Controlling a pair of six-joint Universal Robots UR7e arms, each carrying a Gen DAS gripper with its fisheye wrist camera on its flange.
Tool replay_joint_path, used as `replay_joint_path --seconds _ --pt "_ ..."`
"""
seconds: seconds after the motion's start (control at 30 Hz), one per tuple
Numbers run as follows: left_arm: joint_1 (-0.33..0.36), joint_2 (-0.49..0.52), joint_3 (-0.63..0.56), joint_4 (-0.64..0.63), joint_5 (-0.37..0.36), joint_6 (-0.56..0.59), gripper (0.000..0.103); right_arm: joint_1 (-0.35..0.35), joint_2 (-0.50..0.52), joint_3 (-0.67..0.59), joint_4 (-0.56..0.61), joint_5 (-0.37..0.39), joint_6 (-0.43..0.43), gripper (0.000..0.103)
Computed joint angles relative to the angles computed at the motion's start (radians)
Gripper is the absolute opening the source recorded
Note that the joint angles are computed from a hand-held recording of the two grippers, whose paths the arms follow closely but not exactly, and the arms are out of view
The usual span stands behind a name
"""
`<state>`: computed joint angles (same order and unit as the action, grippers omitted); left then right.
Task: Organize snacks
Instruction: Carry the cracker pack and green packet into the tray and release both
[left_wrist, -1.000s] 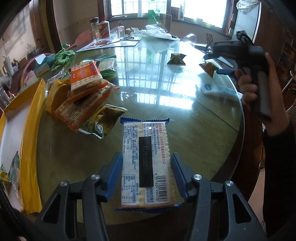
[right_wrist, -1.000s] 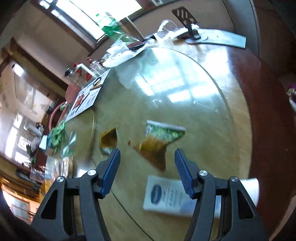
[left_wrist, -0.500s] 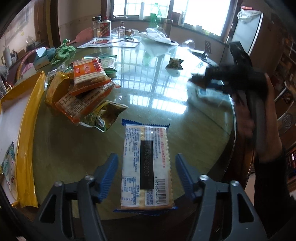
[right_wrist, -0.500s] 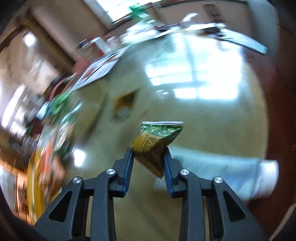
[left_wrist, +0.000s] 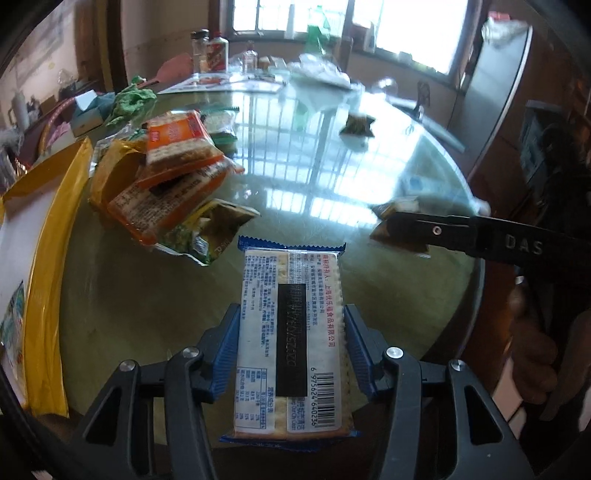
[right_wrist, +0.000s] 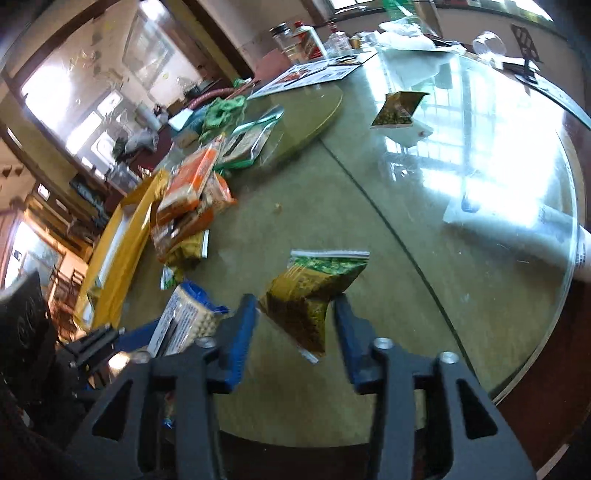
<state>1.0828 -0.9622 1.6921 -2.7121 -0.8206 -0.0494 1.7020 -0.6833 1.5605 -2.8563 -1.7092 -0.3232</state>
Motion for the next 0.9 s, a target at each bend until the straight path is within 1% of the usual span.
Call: replay_joint_path --seconds 0.03,0.1,0.2,0.23,0.27,0.3,0.33,0.5,0.57,0.63,0.7,0.8,0.9 --pt "-0.001 -0.014 0.018 -0.034 -0.02 0.008 0.054 -0.001 0.005 -0.011 0.001 0.009 0.011 0.056" --pt "-0.003 -0.033 0.044 -0.094 -0.033 0.025 0.054 0.001 0.017 -0.032 0.008 0.015 0.038 0.056" --pt "-0.003 -0.058 0.069 -0.142 -0.048 0.018 0.054 0.009 0.034 -0.049 0.005 -0.019 0.064 0.055" --pt "-0.004 -0.06 0.071 -0.151 -0.052 0.015 0.054 0.007 0.036 -0.05 0.004 -0.013 0.069 0.054" --pt "-0.005 -0.067 0.079 -0.167 -0.057 0.015 0.054 0.006 0.036 -0.052 0.013 -0.007 0.072 0.048" --pt "-0.004 -0.078 0.091 -0.189 -0.067 0.018 0.054 0.006 0.036 -0.055 0.018 -0.005 0.077 0.045" --pt "-0.003 -0.082 0.096 -0.203 -0.072 0.021 0.054 0.006 0.037 -0.057 0.018 -0.004 0.078 0.045" --pt "0.0 -0.108 0.117 -0.235 -0.08 0.001 0.054 0.017 0.041 -0.059 0.022 -0.009 0.061 0.041" --pt "0.0 -0.13 0.137 -0.258 -0.09 -0.003 0.054 0.029 0.035 -0.046 0.0 0.001 0.05 0.041" --pt "-0.002 -0.147 0.149 -0.277 -0.083 -0.015 0.054 0.048 0.03 -0.03 -0.036 0.013 0.017 0.041" --pt "-0.003 -0.167 0.159 -0.3 -0.082 -0.022 0.054 0.069 0.024 -0.014 -0.062 0.041 -0.014 0.041" --pt "0.002 -0.216 0.174 -0.347 -0.076 -0.049 0.054 0.1 0.027 -0.011 -0.049 0.106 -0.058 0.041" --pt "0.011 -0.256 0.187 -0.422 -0.018 -0.05 0.054 0.135 0.055 -0.039 -0.019 0.176 -0.103 0.041"
